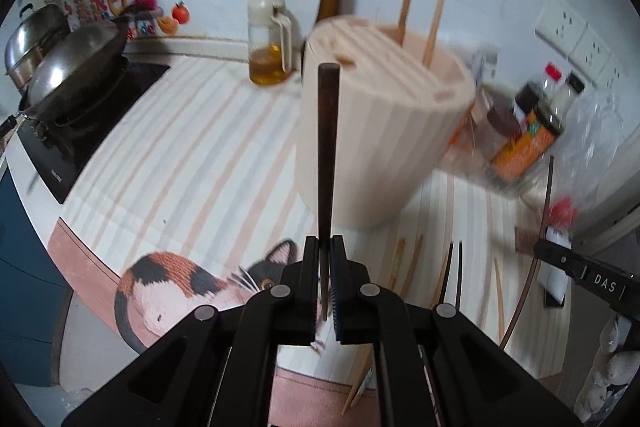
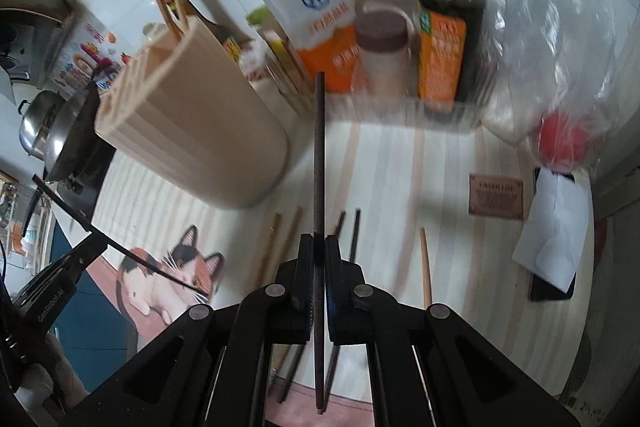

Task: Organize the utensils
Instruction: 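Lift both dark chopsticks upright and carry them over the holder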

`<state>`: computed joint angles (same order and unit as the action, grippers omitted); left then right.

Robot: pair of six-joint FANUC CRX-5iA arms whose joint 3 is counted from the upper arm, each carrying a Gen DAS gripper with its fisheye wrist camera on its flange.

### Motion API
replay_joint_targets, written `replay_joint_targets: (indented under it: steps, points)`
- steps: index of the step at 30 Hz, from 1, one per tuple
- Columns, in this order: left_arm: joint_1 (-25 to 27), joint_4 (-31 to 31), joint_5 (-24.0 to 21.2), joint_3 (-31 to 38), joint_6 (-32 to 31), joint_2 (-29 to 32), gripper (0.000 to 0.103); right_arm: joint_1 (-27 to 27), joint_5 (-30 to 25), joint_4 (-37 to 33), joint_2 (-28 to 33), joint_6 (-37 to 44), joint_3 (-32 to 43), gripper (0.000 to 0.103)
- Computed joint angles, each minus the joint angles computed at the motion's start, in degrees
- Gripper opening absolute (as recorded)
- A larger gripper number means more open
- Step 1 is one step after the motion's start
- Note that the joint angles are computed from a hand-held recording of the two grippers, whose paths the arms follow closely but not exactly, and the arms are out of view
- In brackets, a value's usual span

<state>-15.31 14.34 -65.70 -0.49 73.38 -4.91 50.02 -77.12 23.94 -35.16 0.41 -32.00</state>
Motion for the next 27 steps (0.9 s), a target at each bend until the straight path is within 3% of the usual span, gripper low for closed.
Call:
replay_joint_targets:
  steps: [15,27]
  points:
    - [4.8,7.4,4.0,4.2,-0.6,-2.0,0.003,-1.7,4.1,6.7,4.7,4.4,7.5,0.005]
    - [5.7,15.3,5.8,15.7,-2.5,1.4,0.003,-9.9,12.3,14.3,11.8,10.7,19.6,0.005]
